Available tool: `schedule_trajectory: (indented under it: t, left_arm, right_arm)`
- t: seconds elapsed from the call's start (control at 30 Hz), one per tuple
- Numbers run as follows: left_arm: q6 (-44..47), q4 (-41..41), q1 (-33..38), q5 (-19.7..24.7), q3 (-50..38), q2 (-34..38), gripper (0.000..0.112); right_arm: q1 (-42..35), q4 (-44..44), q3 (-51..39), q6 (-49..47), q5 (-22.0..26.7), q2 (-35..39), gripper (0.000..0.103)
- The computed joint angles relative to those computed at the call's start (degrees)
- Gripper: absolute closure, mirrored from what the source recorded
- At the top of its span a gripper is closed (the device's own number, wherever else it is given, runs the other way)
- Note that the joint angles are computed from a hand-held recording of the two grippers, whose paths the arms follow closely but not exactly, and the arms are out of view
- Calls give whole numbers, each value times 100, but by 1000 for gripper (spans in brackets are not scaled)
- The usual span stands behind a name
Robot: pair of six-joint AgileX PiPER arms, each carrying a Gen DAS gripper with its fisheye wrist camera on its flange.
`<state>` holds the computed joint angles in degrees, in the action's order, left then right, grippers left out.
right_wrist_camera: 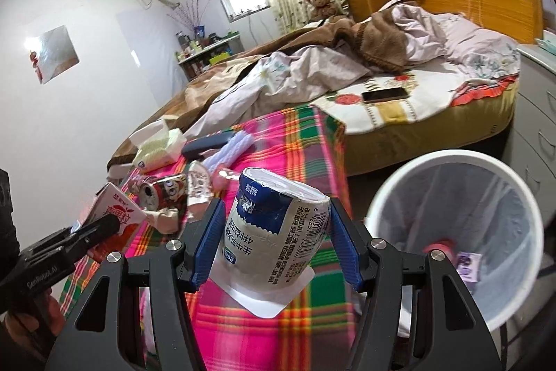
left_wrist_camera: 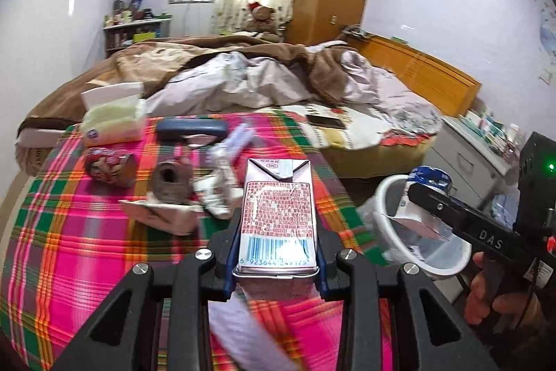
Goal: Collect trash
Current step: 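Carry the yogurt cup and milk carton with both tools over the white bin, then open both tools to drop the yogurt cup and milk carton into the bin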
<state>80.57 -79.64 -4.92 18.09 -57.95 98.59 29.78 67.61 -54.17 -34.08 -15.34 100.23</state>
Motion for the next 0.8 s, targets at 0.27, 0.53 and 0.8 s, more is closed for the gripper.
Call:
schedule_trajectory:
  t: [0.27,0.53,0.8]
  left_arm:
    - [-73,-109,-870,-272,-49,-3,77]
    - [-840,470,-1741,-332,-538,432,77]
    - [-1710,1219,-2357,-302,-1142,972,77]
  right_arm:
    - [-307,-264,654,280,-185,-469,42]
    - [-894,-532,1161,418,-18,-767,42]
    - [-1501,-410,1334,123,246,-578,42]
